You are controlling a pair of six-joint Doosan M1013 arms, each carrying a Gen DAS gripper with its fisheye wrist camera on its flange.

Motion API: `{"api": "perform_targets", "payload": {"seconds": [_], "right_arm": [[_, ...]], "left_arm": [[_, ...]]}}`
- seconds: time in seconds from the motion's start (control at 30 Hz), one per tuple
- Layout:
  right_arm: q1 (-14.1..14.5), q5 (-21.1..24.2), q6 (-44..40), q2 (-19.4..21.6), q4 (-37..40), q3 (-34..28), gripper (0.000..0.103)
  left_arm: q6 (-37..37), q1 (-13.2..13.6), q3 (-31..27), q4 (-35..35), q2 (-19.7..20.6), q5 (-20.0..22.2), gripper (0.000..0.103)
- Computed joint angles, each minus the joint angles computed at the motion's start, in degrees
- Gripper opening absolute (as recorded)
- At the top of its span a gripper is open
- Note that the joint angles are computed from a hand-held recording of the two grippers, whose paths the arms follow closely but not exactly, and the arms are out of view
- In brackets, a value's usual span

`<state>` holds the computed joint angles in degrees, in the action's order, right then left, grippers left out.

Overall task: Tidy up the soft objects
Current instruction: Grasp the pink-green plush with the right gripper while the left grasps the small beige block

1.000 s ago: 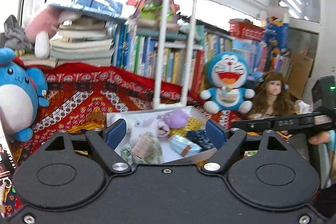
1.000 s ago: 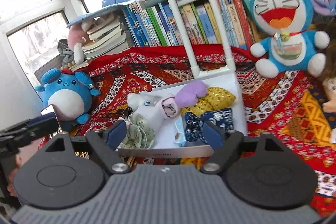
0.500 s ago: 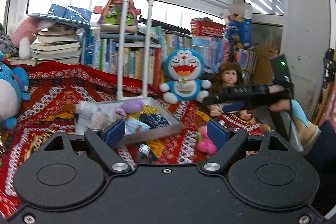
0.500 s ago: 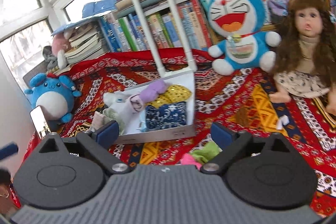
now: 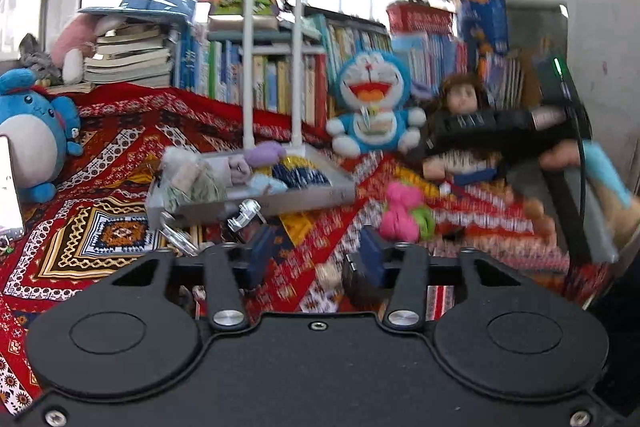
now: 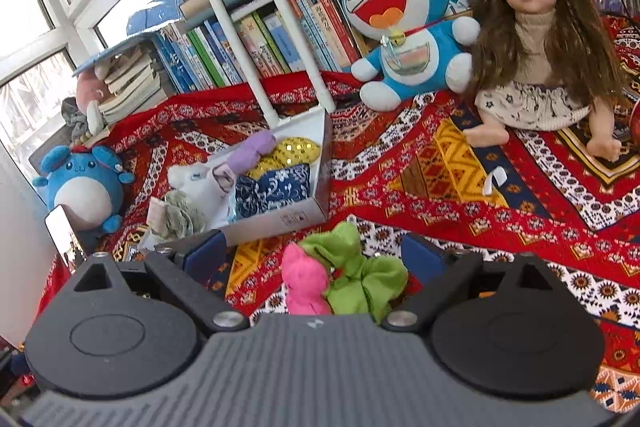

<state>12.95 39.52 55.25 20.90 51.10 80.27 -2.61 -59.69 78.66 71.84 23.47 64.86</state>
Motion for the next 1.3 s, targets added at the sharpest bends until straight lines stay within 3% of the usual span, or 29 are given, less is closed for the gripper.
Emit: {"api": "perform_targets", "payload": {"seconds": [0.2, 0.43, 1.1, 1.3], "right_arm": [[0.2, 0.2, -0.5, 0.1, -0.4, 0.7, 0.098], [0.4, 0.4, -0.8, 0.3, -0.5, 1.1, 0.098], [0.8, 0.9, -0.4, 1.5, -0.4, 0.2, 0.097], [0.9, 1.1, 0.4, 1.9, -1.3, -0.3, 0.097]], "left_arm": [[0.3, -0.2, -3.9, -0.9, 4.4, 5.2, 0.022], [-1.0, 1.2, -6.7, -4.8, 7.4, 7.4, 0.021], [-4.2, 4.9, -8.9, -9.2, 9.7, 3.1, 0.024], [-5.4, 5.3, -9.7, -9.8, 10.3, 4.5, 0.039]]}}
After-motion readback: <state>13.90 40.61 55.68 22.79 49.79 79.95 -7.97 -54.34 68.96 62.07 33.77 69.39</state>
